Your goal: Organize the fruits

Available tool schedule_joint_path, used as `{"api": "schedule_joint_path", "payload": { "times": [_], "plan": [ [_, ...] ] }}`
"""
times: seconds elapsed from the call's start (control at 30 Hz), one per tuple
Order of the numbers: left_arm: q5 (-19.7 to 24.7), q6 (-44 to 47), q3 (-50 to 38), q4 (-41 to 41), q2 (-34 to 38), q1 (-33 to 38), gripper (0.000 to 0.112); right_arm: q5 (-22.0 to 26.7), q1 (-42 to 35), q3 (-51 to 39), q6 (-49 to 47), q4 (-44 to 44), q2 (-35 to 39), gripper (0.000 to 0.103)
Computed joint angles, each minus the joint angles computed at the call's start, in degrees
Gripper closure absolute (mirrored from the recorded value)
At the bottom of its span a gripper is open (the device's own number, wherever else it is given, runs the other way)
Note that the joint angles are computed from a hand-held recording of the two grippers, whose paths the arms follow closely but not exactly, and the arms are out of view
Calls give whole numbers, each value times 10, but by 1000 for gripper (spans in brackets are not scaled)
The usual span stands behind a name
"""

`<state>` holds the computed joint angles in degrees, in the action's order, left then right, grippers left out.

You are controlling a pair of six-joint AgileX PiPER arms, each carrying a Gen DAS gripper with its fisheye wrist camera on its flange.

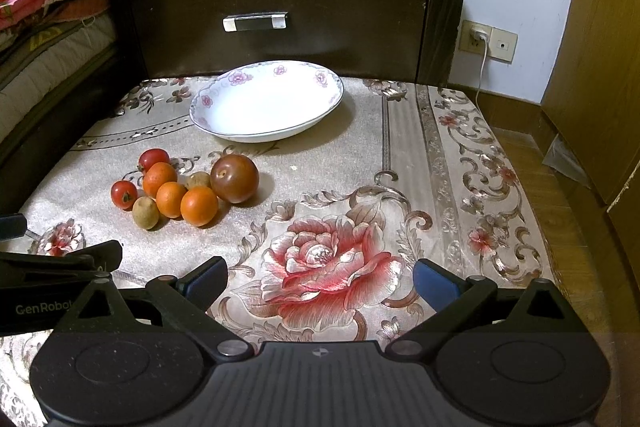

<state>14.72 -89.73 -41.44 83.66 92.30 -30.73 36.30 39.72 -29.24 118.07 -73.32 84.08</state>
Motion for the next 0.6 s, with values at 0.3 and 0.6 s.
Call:
{"api": "schedule_joint_path", "payload": {
  "times": [0.3,0.6],
  "plan": [
    [1,-2,0,1,0,-1,9,-1,-1,0,3,-3,2,7],
    [1,-22,4,21,1,-1,9,-8,-4,1,16,-16,12,7]
  ]
}}
